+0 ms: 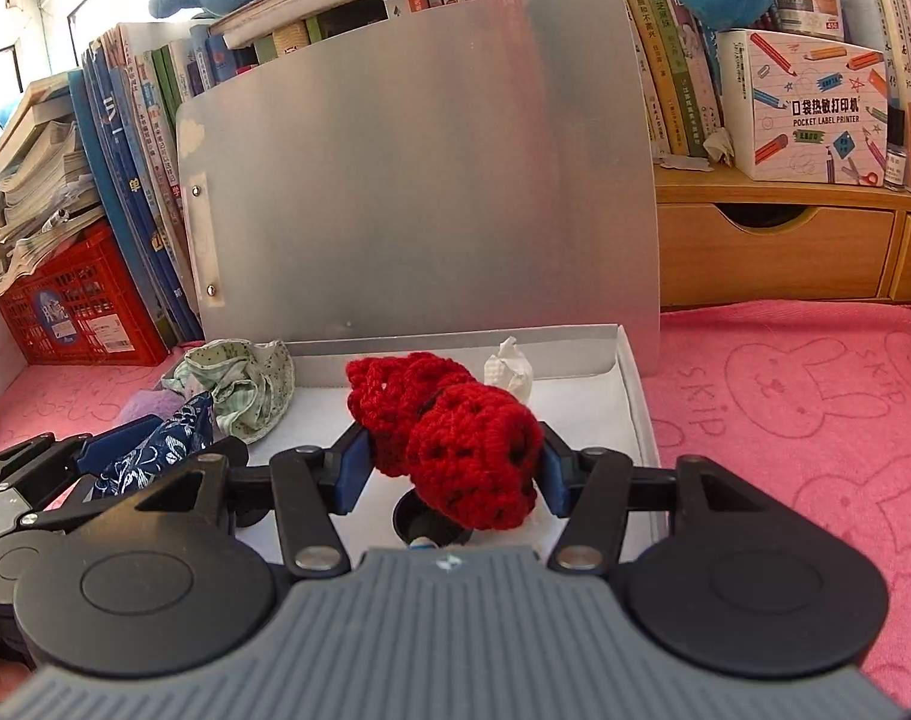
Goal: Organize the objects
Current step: 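Carry the pouch with the left tool while the right tool carries the red item into the box, then open both tools to drop the pouch and red item in the box, then withdraw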
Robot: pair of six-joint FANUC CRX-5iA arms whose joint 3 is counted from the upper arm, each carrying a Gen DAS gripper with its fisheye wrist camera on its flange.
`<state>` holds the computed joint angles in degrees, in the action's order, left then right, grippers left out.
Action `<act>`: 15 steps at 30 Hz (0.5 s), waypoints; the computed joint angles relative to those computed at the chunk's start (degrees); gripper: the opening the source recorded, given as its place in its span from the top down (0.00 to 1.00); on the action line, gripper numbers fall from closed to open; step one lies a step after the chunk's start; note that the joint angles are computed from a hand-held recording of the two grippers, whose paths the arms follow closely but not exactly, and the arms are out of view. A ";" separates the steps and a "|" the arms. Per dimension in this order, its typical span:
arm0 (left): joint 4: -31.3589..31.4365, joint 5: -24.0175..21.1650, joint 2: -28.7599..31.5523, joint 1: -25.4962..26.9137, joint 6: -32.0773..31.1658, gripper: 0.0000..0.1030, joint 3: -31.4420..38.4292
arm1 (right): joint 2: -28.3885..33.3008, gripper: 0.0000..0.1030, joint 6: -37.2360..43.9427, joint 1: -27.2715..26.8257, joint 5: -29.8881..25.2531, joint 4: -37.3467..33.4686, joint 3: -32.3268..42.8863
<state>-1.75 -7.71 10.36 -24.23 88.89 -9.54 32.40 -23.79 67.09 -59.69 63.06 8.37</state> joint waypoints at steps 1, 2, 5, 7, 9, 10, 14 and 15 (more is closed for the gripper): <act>1.84 0.74 0.03 0.02 -1.97 0.39 -0.57 | 0.06 0.42 0.10 -0.07 0.16 -0.14 0.01; 2.44 0.86 0.10 -0.02 -2.85 0.39 -0.70 | 0.16 0.42 0.27 -0.09 0.14 -0.17 0.07; 0.14 -0.16 0.31 -0.15 -0.58 0.39 0.25 | 0.42 0.41 1.04 0.06 -0.35 -0.02 0.34; -1.40 -0.75 0.37 -0.31 0.95 0.38 0.82 | 0.59 0.40 1.28 0.14 -0.75 -0.16 0.60; -3.45 -1.55 0.28 -0.54 2.70 0.34 1.45 | 0.32 0.40 0.41 0.11 -0.64 0.37 0.10; -3.58 -1.86 0.27 -0.58 2.70 0.31 1.60 | 0.24 0.39 0.02 0.17 -0.82 0.55 0.00; 1.44 -0.68 -0.66 -0.40 -2.87 0.16 -0.46 | -0.27 0.29 -0.54 0.79 -1.99 1.03 -0.23; 0.05 -1.11 -0.98 -0.52 -1.69 0.11 -0.27 | -0.42 0.29 -0.45 1.08 -2.57 1.14 -0.20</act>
<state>-1.70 -8.82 9.38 -24.74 87.20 -9.81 31.98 -24.23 68.17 -62.26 64.21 8.16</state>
